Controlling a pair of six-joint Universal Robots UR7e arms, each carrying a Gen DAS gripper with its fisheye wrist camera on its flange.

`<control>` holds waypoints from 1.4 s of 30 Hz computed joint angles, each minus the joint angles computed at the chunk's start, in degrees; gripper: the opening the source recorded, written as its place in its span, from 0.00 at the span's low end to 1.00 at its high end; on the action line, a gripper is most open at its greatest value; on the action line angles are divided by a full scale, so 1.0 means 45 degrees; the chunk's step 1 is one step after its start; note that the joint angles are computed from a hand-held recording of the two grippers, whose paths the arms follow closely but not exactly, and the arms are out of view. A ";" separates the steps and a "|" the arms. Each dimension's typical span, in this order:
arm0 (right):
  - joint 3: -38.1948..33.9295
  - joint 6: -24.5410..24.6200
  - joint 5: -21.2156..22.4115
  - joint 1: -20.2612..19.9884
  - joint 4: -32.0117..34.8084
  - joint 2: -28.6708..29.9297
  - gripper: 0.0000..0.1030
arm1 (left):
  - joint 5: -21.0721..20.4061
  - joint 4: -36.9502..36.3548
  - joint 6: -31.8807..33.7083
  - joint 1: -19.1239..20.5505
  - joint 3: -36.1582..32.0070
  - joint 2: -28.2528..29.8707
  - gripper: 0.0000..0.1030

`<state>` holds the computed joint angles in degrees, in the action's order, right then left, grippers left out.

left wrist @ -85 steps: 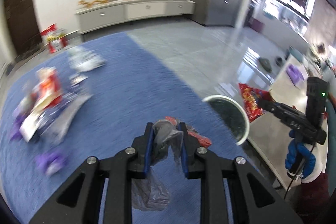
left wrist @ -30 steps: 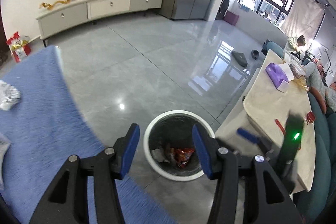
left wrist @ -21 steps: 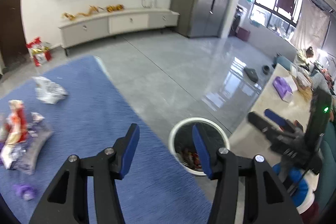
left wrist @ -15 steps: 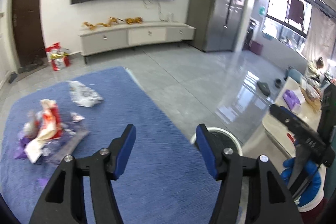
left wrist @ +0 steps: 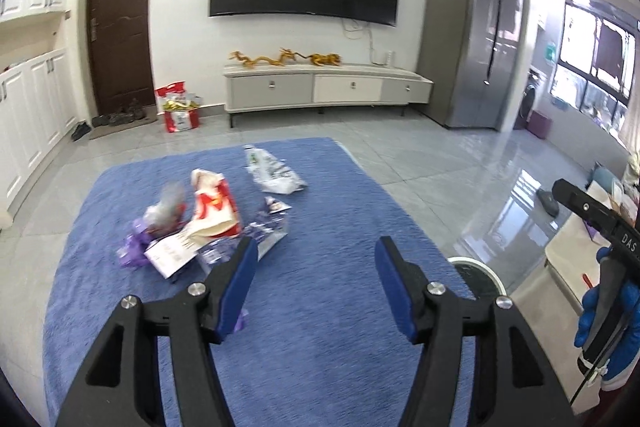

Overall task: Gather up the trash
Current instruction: 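Move both tools back to the rug toward the purple wrapper, then grasp the purple wrapper with the left tool while the right tool grasps the milk carton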

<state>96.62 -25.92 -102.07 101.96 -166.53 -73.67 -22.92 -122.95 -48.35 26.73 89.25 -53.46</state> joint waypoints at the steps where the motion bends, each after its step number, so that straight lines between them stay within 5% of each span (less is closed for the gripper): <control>1: 0.0017 -0.0028 -0.0044 0.0094 0.0043 0.0026 1.00 | 0.0084 0.0112 -0.0394 -0.0025 0.0276 -0.0258 0.59; 6: 0.0092 -0.0309 -0.0403 0.0712 0.0376 0.0135 1.00 | 0.0382 0.0808 -0.2167 -0.0059 0.1308 -0.1270 0.61; 13: -0.0153 -0.0371 -0.0698 0.1285 0.0677 0.0423 1.00 | 0.1038 0.4868 -0.6195 -0.0008 0.2150 -0.2779 0.61; 20: -0.0799 0.0032 -0.1024 0.1571 0.1629 0.1167 1.00 | 0.0760 0.5782 -0.7293 0.0278 0.3087 -0.3858 0.61; 26: -0.1331 0.0180 -0.1232 0.1729 0.2490 0.1885 1.00 | 0.0119 0.3729 -0.6052 0.0651 0.3875 -0.4117 0.61; 34: -0.2025 0.0265 -0.1350 0.1851 0.3604 0.2761 0.99 | -0.0836 -0.1422 -0.1248 0.1106 0.4568 -0.3475 0.61; 42: -0.2859 0.0599 -0.1006 0.1802 0.4915 0.3742 0.96 | -0.2128 -0.3137 0.0582 0.2025 0.4214 -0.2825 0.61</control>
<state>83.76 -23.23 -106.59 110.07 -144.41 -56.83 -32.49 -137.07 -45.73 35.84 108.21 -66.18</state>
